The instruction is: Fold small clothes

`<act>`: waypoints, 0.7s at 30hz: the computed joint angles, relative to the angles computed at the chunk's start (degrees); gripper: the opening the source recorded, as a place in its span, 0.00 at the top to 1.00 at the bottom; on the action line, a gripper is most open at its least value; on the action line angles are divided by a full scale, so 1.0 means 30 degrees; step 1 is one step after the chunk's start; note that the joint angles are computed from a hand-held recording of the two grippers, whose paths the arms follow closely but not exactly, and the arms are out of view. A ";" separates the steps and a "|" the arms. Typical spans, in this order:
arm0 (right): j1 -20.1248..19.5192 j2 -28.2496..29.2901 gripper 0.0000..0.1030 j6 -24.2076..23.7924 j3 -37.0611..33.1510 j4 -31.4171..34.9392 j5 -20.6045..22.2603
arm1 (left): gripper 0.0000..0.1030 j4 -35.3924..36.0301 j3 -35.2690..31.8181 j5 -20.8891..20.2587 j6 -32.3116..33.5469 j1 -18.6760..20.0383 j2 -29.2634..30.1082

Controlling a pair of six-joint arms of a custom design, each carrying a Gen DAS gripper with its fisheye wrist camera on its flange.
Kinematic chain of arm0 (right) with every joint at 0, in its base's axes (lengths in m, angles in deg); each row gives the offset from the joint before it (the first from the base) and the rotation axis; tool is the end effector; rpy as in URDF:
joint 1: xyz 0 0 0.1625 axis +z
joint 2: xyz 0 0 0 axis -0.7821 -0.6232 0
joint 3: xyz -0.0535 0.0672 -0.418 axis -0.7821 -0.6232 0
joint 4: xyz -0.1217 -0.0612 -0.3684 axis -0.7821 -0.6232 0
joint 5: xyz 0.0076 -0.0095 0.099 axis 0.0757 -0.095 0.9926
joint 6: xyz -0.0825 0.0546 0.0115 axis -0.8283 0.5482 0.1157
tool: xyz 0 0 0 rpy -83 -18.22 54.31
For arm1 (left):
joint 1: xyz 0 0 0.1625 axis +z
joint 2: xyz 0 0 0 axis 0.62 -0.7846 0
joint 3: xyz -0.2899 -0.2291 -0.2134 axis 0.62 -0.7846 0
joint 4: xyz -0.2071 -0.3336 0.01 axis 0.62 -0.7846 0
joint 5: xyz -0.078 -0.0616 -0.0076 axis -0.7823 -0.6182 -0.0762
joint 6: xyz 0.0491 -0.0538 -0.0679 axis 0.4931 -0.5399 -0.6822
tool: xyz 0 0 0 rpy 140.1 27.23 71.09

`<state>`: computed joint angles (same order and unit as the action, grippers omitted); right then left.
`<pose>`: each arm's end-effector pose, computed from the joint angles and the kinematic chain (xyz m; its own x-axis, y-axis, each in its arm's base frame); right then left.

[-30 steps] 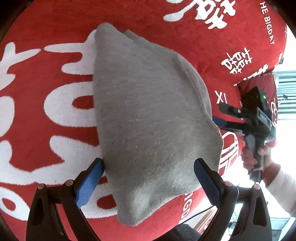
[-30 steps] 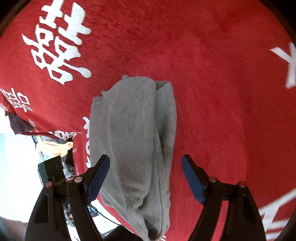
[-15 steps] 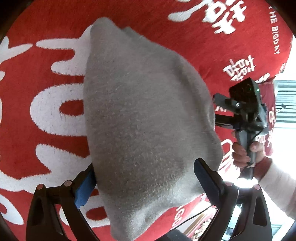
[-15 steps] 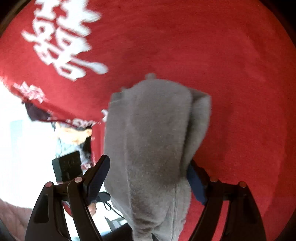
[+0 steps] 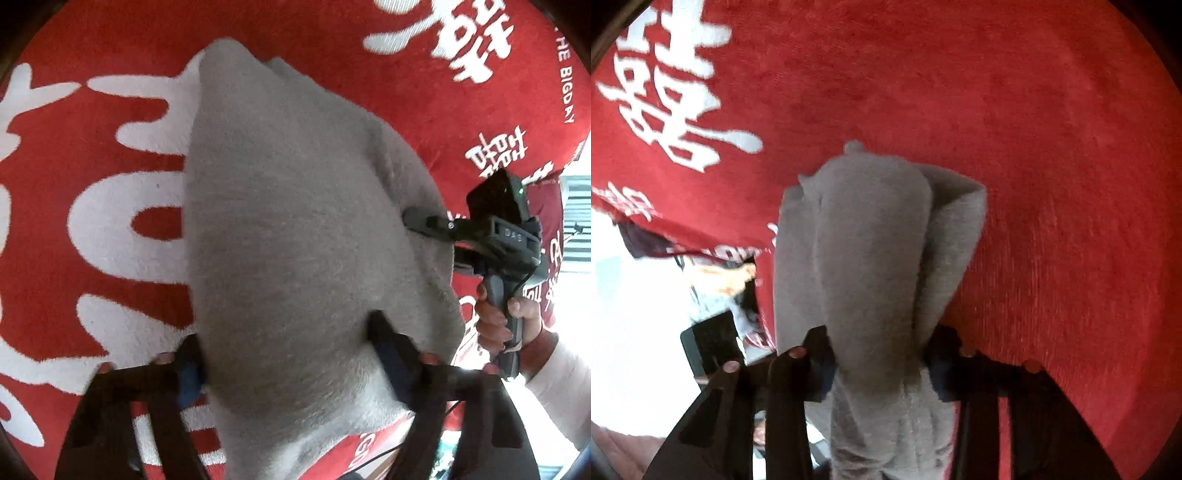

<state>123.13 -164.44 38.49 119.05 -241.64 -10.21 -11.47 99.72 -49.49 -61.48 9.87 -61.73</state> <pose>-0.0001 -0.4661 0.2999 -0.7774 0.5698 -0.2665 0.6290 0.7036 -0.3307 -0.3672 -0.6036 0.0309 -0.8898 0.4441 -0.1050 0.3373 0.7950 0.5041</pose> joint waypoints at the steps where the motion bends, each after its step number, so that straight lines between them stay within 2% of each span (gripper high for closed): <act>1: 0.0258 -0.0050 0.65 0.0136 0.0033 -0.0220 -0.0195 | 0.49 -0.0148 0.0032 -0.0200 0.0149 0.0064 -0.0140; 3: 0.0468 -0.0253 0.65 0.0295 0.0116 -0.0499 -0.0141 | 0.54 -0.0256 -0.0044 -0.0773 0.0447 0.0187 -0.0391; 6: 0.1101 -0.0438 0.66 0.0888 0.0472 -0.1493 0.0311 | 0.54 -0.0488 -0.0018 -0.1400 0.0816 0.0124 -0.0634; 12: 0.2871 -0.0490 0.66 0.2318 0.0448 -0.2014 -0.0477 | 0.54 -0.0545 0.0344 -0.2559 0.1563 0.0054 -0.1770; 17: 0.4777 0.0010 0.66 0.3762 0.0369 -0.2996 -0.1118 | 0.54 0.0311 0.0205 -0.2782 0.1986 0.0428 -0.3053; 21: 0.6268 0.1464 0.66 0.4982 0.0168 -0.4276 -0.1461 | 0.54 0.1566 0.0111 -0.2078 0.2489 0.0799 -0.4379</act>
<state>141.93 -160.05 53.44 119.55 -254.46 -14.60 -6.77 100.06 -55.72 -54.01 12.27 -74.87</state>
